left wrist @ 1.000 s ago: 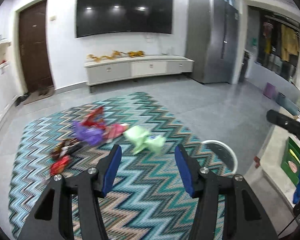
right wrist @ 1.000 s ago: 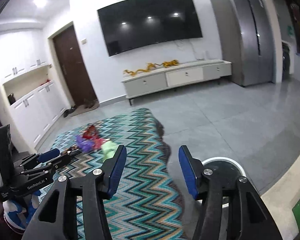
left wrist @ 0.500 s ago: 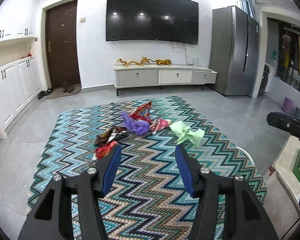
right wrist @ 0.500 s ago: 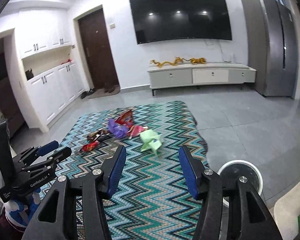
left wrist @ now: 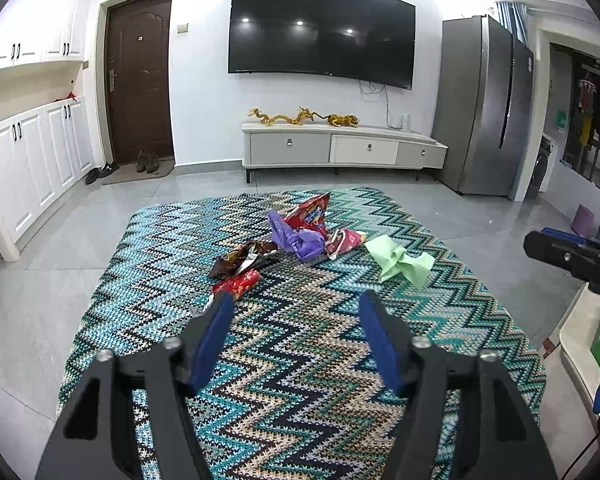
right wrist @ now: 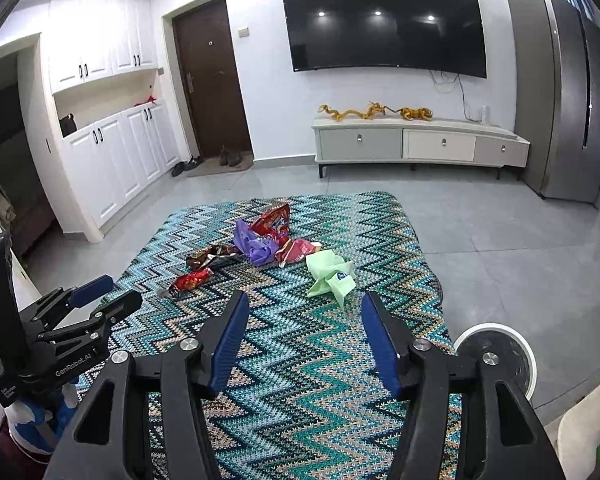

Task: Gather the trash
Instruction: 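Move both open tools back toward the remaining wrappers on the rug, then grasp the red-white chip bag with the left tool while the right tool grasps the green bag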

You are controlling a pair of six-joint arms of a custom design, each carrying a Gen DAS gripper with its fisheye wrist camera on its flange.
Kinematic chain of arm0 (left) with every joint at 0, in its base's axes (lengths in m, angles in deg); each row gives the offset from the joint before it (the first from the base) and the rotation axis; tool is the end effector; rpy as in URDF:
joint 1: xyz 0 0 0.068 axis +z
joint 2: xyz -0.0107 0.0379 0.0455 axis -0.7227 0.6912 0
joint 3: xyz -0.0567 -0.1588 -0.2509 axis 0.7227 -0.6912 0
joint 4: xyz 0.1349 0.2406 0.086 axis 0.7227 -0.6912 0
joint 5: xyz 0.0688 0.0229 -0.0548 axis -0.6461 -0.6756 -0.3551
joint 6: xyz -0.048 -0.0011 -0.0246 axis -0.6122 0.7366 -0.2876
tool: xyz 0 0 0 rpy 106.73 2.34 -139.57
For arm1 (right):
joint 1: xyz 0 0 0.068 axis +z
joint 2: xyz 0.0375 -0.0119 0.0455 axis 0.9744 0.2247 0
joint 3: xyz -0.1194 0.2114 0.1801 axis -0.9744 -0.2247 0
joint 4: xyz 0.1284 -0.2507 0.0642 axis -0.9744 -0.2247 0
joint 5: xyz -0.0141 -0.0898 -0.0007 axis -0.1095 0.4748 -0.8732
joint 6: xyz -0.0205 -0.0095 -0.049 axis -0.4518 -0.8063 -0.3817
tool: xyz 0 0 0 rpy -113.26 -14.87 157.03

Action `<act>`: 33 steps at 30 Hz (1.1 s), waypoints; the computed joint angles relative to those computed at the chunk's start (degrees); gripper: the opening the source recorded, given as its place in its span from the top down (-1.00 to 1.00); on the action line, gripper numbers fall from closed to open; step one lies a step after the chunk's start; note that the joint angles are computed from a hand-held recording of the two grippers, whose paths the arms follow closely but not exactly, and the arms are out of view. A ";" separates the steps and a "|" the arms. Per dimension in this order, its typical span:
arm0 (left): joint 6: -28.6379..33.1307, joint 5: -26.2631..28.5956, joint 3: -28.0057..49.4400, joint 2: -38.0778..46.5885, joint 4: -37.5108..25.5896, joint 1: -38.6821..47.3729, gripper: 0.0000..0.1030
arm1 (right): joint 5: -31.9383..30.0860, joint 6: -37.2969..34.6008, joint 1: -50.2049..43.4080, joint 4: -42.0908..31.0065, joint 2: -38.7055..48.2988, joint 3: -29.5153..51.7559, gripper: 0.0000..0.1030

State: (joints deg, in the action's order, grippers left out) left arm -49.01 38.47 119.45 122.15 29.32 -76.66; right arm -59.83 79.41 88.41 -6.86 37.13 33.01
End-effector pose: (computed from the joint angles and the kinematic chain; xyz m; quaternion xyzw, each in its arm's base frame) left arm 0.2142 -0.1026 0.3805 -0.1110 0.8772 0.0365 0.4658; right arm 0.2935 0.0724 0.3729 -0.2241 0.8659 0.1821 0.4083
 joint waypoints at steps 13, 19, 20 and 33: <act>3.22 6.04 -2.33 4.33 3.54 9.78 -0.30 | 2.15 -0.02 2.35 2.32 12.08 4.62 -0.37; 7.53 13.52 -6.13 4.29 9.86 22.41 -0.49 | 4.10 -1.37 4.43 3.12 22.34 11.30 -0.44; 8.77 15.36 -6.59 4.51 11.07 24.65 -0.49 | 4.55 -1.57 4.85 3.18 24.78 13.05 -0.44; 15.67 35.07 -2.85 20.09 14.11 35.64 -0.47 | 4.93 -0.33 7.24 0.69 44.64 29.32 -0.44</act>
State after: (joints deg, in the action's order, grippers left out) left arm -33.34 73.55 116.61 142.24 43.43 -41.01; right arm -54.90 79.08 95.65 -6.16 81.77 62.33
